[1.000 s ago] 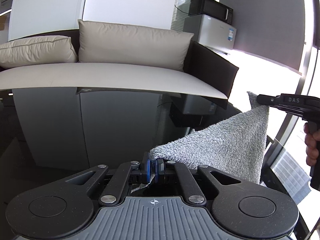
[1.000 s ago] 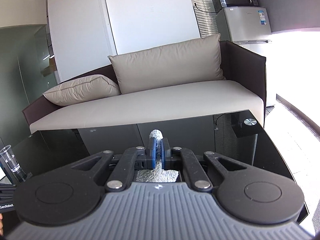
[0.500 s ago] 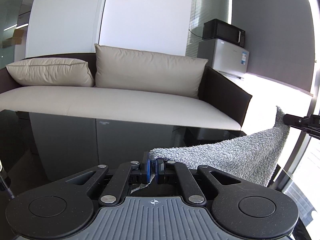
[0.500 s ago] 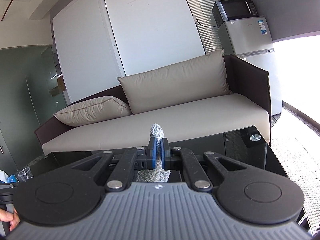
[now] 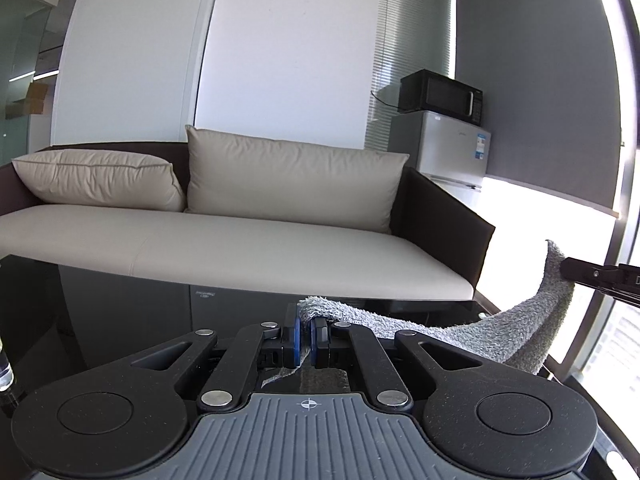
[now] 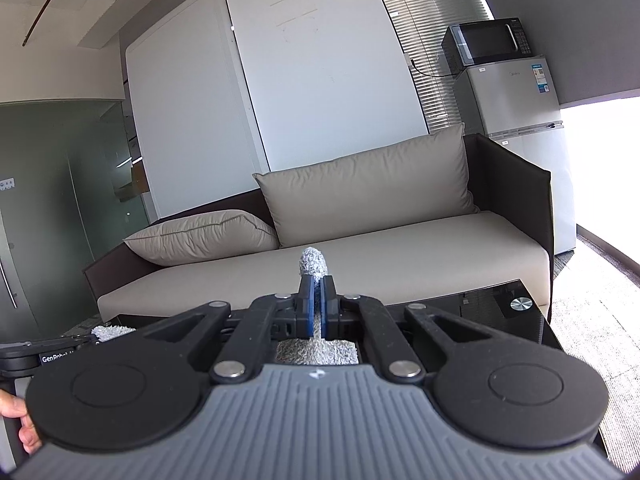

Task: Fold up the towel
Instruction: 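Raise the towel with both tools, shaking it out to unfold it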

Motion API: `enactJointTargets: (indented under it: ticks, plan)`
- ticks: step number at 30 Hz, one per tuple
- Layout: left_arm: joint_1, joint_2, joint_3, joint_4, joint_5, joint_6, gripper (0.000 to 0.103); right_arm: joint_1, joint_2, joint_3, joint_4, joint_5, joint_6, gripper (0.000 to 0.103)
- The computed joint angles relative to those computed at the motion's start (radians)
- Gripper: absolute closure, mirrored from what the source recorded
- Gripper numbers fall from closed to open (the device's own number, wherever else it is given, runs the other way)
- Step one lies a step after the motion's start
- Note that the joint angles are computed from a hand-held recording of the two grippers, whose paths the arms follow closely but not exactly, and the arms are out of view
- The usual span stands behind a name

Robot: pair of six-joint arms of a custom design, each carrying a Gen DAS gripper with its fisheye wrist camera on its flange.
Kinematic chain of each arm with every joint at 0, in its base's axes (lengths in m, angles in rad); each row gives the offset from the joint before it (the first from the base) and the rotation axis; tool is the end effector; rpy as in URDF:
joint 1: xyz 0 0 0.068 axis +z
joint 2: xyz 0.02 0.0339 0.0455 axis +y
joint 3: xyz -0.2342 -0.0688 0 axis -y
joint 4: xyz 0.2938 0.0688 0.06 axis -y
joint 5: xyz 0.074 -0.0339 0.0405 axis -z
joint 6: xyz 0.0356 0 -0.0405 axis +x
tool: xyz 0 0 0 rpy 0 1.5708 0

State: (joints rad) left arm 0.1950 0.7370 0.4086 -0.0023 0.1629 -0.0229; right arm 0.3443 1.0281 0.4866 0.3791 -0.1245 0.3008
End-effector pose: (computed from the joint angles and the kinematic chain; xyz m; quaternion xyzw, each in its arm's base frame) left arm 0.2437 0.0422 0.1975 -0.0412 0.8115 -0.0162 0.5827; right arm 0.2711 0.1019 0.1964 -0.0568 0.7596 0.2498 0.5978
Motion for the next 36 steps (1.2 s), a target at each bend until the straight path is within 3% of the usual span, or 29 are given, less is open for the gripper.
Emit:
enactJointTargets:
  ticks: [10, 22, 36]
  plan:
    - [-0.039, -0.218, -0.027, -0.113, -0.066, 0.008, 0.099, 0.021, -0.137, -0.007, -0.118, 0.028, -0.023, 0.101]
    - [-0.14, -0.426, -0.048, -0.306, -0.206, 0.013, 0.099, 0.091, -0.382, -0.04, -0.367, 0.121, -0.055, 0.101]
    - [-0.167, -0.634, -0.079, -0.487, -0.241, 0.003, 0.099, 0.244, -0.597, -0.055, -0.583, 0.287, -0.049, 0.101]
